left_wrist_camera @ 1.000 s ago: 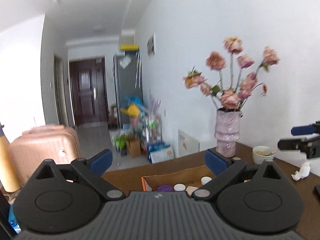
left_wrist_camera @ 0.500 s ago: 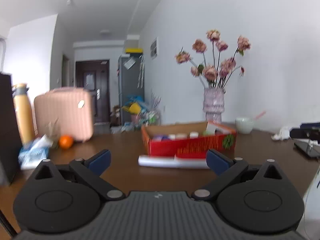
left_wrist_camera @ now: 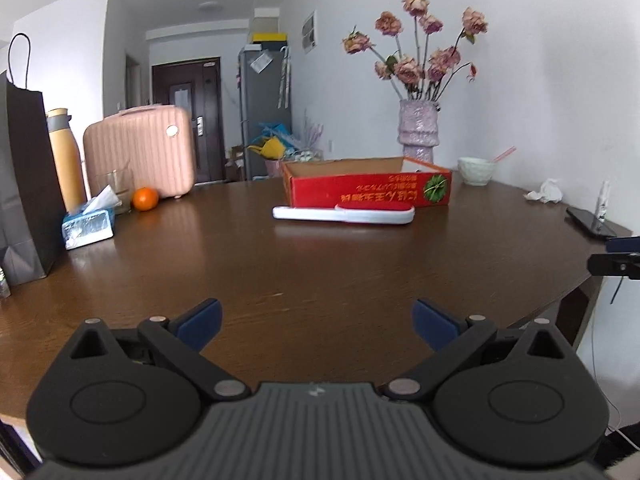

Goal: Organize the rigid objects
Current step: 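Withdraw both tools from the box toward the lint roller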

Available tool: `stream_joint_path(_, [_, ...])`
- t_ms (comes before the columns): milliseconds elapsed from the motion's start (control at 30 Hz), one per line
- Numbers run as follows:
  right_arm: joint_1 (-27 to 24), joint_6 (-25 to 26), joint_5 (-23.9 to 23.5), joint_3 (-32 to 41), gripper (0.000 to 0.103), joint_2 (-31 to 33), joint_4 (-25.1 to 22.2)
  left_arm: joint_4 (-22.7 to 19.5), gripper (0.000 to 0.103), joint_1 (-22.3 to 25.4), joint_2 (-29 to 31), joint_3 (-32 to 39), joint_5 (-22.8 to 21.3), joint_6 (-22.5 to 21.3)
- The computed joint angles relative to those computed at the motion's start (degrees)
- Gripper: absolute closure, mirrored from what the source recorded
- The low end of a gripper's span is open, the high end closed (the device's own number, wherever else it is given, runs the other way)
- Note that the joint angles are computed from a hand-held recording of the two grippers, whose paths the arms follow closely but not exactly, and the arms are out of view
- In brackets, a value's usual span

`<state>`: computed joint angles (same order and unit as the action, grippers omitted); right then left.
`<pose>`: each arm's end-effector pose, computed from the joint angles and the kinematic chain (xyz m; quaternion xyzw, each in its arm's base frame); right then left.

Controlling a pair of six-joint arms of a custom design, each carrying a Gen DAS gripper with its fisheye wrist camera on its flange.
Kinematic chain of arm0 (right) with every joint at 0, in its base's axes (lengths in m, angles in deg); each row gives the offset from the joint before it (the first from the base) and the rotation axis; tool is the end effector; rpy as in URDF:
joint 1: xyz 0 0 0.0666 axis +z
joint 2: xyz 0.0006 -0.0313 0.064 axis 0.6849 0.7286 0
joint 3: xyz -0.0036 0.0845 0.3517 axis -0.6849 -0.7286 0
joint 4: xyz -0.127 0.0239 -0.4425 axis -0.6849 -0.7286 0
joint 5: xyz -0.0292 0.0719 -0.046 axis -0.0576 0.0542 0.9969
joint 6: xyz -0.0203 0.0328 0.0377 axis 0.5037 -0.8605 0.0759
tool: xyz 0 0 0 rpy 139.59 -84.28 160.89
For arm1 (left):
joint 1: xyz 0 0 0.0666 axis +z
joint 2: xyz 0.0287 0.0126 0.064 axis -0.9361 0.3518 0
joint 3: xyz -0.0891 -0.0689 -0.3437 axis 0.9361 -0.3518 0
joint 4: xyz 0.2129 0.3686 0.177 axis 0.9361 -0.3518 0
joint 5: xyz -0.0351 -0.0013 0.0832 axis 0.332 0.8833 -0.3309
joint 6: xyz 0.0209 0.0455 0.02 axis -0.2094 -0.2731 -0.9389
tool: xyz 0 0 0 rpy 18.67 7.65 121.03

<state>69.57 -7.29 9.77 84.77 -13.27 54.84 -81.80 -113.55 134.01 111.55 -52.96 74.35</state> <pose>0.3896 0.1969 0.3709 -0.1862 0.8100 0.1952 0.5207 0.2896 -0.2454 0.3870 -0.0380 0.8285 0.0546 0.5560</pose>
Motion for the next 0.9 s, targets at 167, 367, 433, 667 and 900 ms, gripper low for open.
stream_joint_path(167, [-0.17, -1.19, 0.23, 0.64, 0.007, 1.18, -0.41, -1.40, 0.000, 1.49, 0.50, 0.69, 1.04, 2.46])
stream_joint_path(367, [-0.30, -3.05, 1.08, 2.15, 0.010, 3.69, 1.74, -2.56, 0.000, 6.74, 2.85, 3.67, 5.73, 3.96])
stream_joint_path(433, [-0.32, -3.96, 1.48, 3.51, 0.014, 5.34, 2.29, -3.36, 0.000, 9.13, 4.55, 5.62, 8.43, 4.21])
stream_joint_path(667, [-0.72, -6.36, 1.74, 13.05, 0.018, 15.18, 1.78, 2.36, 0.000, 18.01, 13.03, 13.07, 14.86, -2.60])
stream_joint_path(900, [-1.12, -11.44, 0.62, 30.02, 0.029, 31.05, -1.76, 0.89, 0.034, 29.05, 29.24, 28.98, 27.65, -4.66])
